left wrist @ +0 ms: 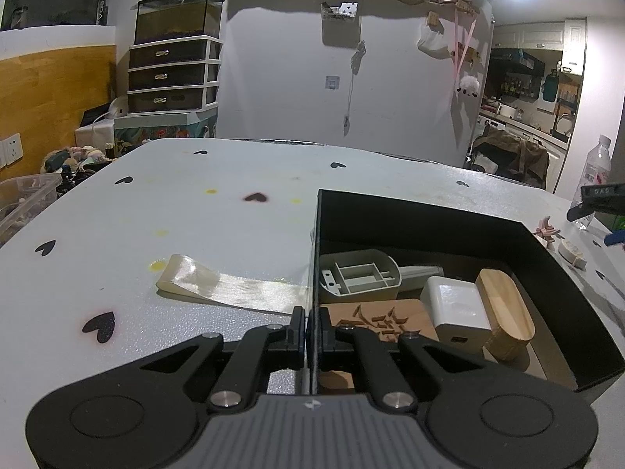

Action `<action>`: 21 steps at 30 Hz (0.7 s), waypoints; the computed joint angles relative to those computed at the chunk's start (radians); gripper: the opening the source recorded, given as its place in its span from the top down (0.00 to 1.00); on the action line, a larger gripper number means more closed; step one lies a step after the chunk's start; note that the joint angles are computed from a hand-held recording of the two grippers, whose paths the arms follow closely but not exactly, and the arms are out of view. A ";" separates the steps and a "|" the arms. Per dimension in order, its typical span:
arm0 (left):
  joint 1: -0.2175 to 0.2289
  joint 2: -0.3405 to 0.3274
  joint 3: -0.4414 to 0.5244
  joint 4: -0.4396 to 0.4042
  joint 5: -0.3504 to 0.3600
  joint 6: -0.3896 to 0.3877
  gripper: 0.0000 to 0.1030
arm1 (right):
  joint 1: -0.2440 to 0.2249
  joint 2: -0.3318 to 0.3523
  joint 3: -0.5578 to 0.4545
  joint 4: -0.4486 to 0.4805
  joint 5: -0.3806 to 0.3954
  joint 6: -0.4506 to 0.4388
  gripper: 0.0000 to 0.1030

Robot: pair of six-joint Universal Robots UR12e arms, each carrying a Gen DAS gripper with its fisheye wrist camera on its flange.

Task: Organize rigid objects
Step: 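Move the right gripper to the round tape measure and grasp it, then carry the tape measure into the black box and open the right gripper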

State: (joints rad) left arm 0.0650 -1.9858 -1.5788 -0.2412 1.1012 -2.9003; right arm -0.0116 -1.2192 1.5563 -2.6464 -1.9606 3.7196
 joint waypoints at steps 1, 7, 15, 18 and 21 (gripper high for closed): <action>0.000 0.000 0.000 0.000 0.000 0.000 0.95 | 0.004 0.007 0.004 -0.031 -0.023 -0.035 0.00; 0.000 0.001 0.000 -0.003 0.001 0.001 0.95 | -0.014 0.013 0.012 -0.051 0.045 -0.067 0.00; 0.000 0.001 0.001 -0.005 0.001 0.001 0.95 | -0.015 0.029 -0.020 0.068 0.046 -0.073 0.40; 0.000 0.002 0.000 -0.005 0.000 0.002 0.95 | -0.013 0.033 -0.023 0.074 0.041 -0.092 0.48; -0.001 0.001 0.001 -0.005 0.001 0.002 0.95 | -0.012 0.032 -0.017 0.061 0.036 -0.135 0.48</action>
